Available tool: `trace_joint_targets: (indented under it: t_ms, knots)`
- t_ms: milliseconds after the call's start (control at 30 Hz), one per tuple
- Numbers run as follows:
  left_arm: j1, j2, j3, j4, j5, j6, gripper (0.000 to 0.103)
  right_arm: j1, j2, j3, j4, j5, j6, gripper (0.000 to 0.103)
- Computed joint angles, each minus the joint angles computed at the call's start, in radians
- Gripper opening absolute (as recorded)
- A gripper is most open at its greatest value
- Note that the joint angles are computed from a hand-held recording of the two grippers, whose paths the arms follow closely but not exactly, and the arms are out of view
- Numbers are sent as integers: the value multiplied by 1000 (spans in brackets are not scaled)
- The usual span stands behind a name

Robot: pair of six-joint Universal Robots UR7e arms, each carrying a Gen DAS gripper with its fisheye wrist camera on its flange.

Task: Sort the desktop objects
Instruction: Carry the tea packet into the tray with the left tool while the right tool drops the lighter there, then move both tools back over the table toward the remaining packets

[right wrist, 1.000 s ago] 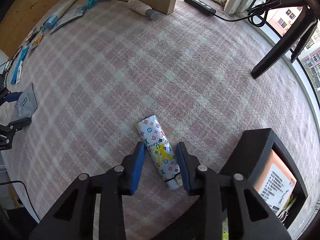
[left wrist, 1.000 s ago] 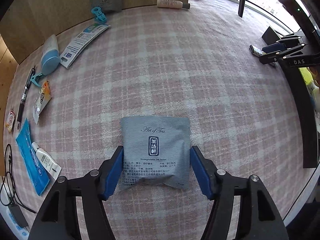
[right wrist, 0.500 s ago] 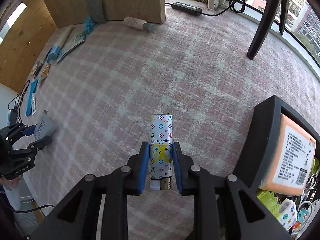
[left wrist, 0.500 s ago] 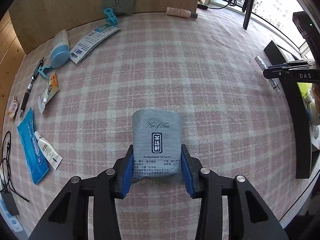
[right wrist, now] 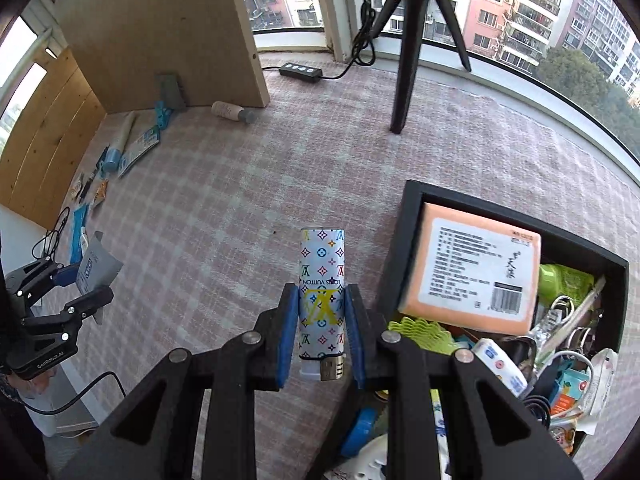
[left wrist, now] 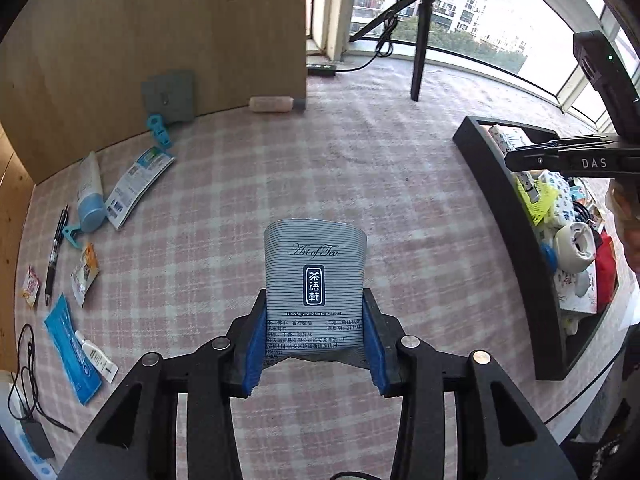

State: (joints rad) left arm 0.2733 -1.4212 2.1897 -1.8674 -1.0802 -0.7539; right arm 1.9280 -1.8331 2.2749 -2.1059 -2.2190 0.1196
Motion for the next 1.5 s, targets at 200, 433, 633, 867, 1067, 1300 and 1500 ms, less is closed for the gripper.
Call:
trace_joint_targets:
  t_ms: [200,433,633,867,1067,1300,1500]
  knots:
    - [-22,162,-83,-159,-38,146,39,-52,-157,-29,103,-78,4,23]
    - [-71,367,-218,-308,-132,264,39,-163,-328,-57,193,-140,-32,23]
    - [-98,509,-322,-369,-226,320,40,-258,-447,-70,227,-143,-85,23]
    - [-137,613,-406,-372,-281,373,52,-315,-513,-75,241,-117,-131,25]
    - [-154,629,-415,-351,-269,351,67,-299,-521,-75,232,-126,-100,42]
    - [-151,611,-405,-342,-263,331,67,-274,-514,-68,240,-131,-78,45]
    - [-160,585,-388,-328,-239,321,67,-233,-504,-62,250,-143,-56,45]
